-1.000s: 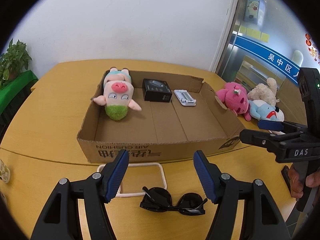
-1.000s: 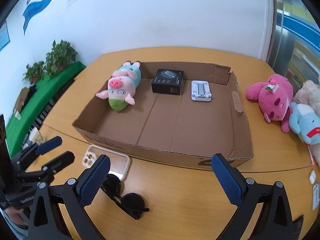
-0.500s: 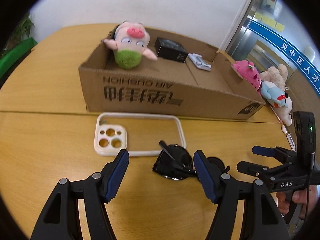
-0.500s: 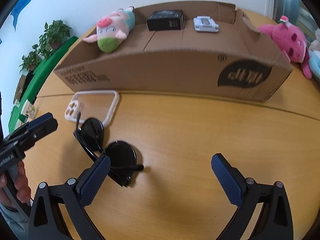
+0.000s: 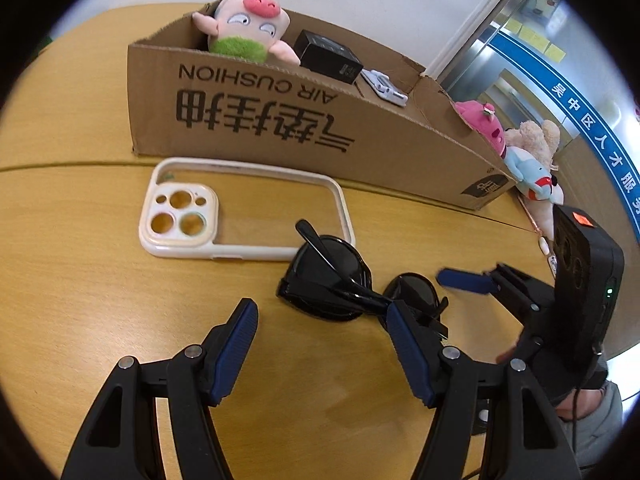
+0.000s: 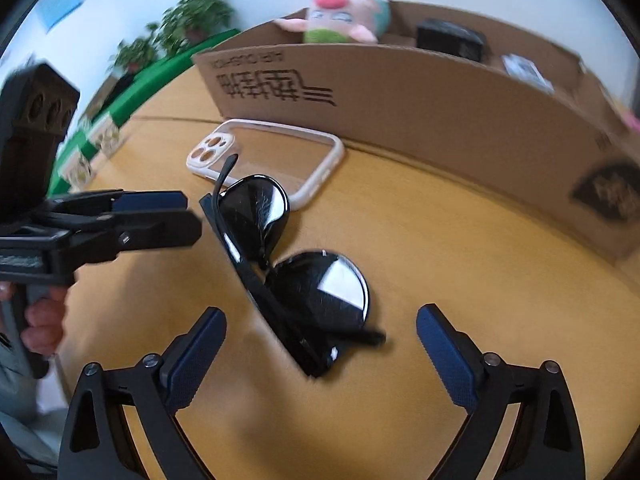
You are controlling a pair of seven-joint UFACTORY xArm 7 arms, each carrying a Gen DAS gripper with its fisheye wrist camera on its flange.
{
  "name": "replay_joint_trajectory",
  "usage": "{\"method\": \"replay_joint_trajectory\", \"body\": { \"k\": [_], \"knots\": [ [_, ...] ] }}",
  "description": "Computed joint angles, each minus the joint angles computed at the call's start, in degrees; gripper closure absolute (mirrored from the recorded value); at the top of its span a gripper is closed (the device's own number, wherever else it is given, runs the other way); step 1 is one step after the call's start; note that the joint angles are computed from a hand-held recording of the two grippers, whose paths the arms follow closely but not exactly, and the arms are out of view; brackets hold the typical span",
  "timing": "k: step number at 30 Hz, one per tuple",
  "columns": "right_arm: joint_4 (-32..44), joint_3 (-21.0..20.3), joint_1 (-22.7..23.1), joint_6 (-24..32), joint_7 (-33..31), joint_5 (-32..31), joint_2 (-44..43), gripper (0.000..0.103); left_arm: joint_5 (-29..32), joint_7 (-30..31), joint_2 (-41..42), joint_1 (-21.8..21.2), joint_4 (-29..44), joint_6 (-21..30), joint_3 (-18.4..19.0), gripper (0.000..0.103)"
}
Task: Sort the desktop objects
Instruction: 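Lower both grippers onto the black sunglasses and close on them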
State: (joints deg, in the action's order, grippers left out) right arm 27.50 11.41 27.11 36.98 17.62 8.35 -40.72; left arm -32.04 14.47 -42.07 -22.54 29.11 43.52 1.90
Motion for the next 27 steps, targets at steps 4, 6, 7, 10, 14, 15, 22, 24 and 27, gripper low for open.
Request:
{"method": "replay_joint_trajectory", "body": {
  "k": [4,6,7,10,14,15,22,24,27],
  "knots": [
    [1.13,1.1,-0.19,-0.27,-2.43,-2.85,1.46,0.024,-2.59,-0.02,0.3,-0.75,-0.45,0.88,1.32,0.036],
    [0.97,0.38,0.49,-0.97,-3.92,-2.6,1.4,0.038,-4.29,0.29,0.67,-1.23,-0.57,1.35,1.93,0.036],
    [0.69,0.51,0.84,-1.11,-4.12,-2.41,0.96,0.045,-5.17,0.47,0.87,-1.48,-0.58,1.63,2.12,0.036],
    [0.0,1.23,2.15,-1.57,-4.13,-1.64,-0.05,0.053,-7.9,1.58,1.27,-2.27,-0.59,1.91,2.33,0.036],
    [-0.18,4.34,1.72,-1.61,0.23,-2.54,-0.75,0.054,-10.43,2.04,1.73,-2.63,-0.51,2.01,1.6,0.045],
    [-0.32,4.56,1.75,-1.45,1.07,-2.76,-1.08,0.055,-10.33,1.79,2.05,-2.53,-0.25,2.56,1.28,0.053],
    [-1.66,4.54,3.17,-2.44,4.26,-3.32,-2.55,0.055,-9.91,1.68,-0.02,-1.98,-0.55,3.17,-0.83,0.083],
    [-2.63,3.49,4.13,-3.52,4.61,-2.24,-3.4,0.055,-10.51,1.7,-0.78,-2.56,-0.42,3.17,-0.32,0.086],
    [-2.89,4.2,3.87,-4.61,6.27,-2.53,-5.0,0.055,-9.67,1.18,-2.2,-2.8,0.27,2.43,-1.05,0.087]
  ]
}}
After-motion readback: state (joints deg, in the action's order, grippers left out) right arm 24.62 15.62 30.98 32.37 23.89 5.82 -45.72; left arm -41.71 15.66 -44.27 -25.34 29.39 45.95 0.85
